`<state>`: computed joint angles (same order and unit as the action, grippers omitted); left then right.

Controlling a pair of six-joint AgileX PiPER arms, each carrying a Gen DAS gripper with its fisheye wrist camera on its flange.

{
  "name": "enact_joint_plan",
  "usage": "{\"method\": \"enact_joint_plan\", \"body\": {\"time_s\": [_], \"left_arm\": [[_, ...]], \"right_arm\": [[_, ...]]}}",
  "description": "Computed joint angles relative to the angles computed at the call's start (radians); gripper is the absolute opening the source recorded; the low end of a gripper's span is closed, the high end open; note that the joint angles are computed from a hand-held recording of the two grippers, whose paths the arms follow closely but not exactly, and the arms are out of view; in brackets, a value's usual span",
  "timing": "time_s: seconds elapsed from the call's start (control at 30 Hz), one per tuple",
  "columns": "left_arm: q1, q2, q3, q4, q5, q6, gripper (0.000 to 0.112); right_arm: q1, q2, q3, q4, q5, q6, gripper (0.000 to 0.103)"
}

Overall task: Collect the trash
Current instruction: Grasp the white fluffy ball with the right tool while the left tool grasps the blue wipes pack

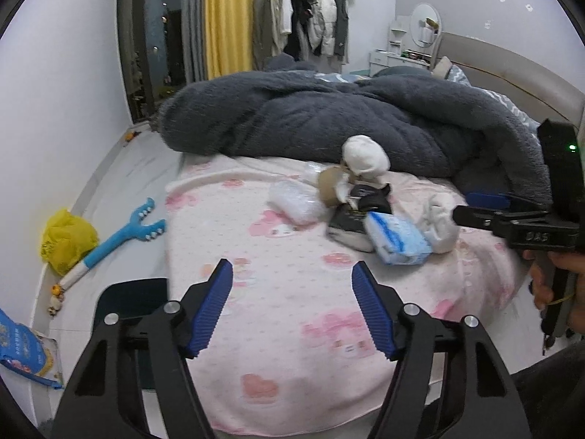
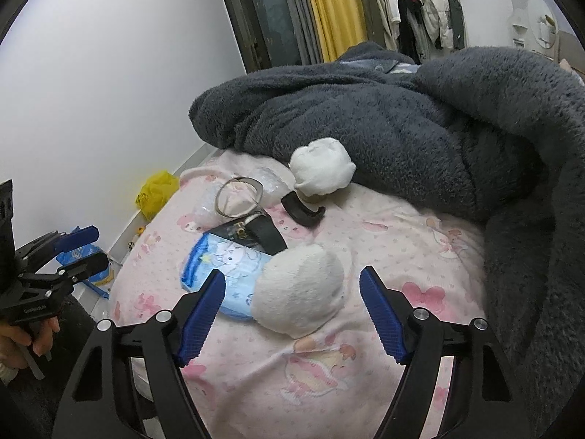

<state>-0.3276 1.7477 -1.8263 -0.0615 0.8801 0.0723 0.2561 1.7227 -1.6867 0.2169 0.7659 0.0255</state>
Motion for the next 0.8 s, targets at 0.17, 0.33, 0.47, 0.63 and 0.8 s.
{"method": "enact_joint_plan", "body": {"time_s": [0.17, 0.33, 0.47, 0.63, 0.8], "left_arm": [[-0.032, 0.065, -0.077, -0.03, 0.047, -0.019, 0.057], [-0.049, 0.132, -0.159, -0.076, 0.098, -0.028, 0.057], [-0.052, 0.181, -0.216, -0.135, 0.136, -0.037, 0.056], [-0.052, 0.242, -0.291, -0.177, 0.182, -0.068, 0.055], [-0.054, 0.304, -0.376, -0.223, 0.235, -0.092, 0.059]], "right_arm": [[-0.033, 0.031, -0.02, 0.095, 0.018, -0.076, 0.071], [-0.043, 0.082, -0.078, 0.126, 0.069, -0.124, 0.064], [-0.063, 0.106, -0.093, 0.176, 0.089, -0.164, 0.054], [-0.083, 0.116, -0.1, 0.221, 0.095, -0.206, 0.045], [-0.093, 0.116, -0.098, 0.241, 0.095, -0.229, 0.042]]}}
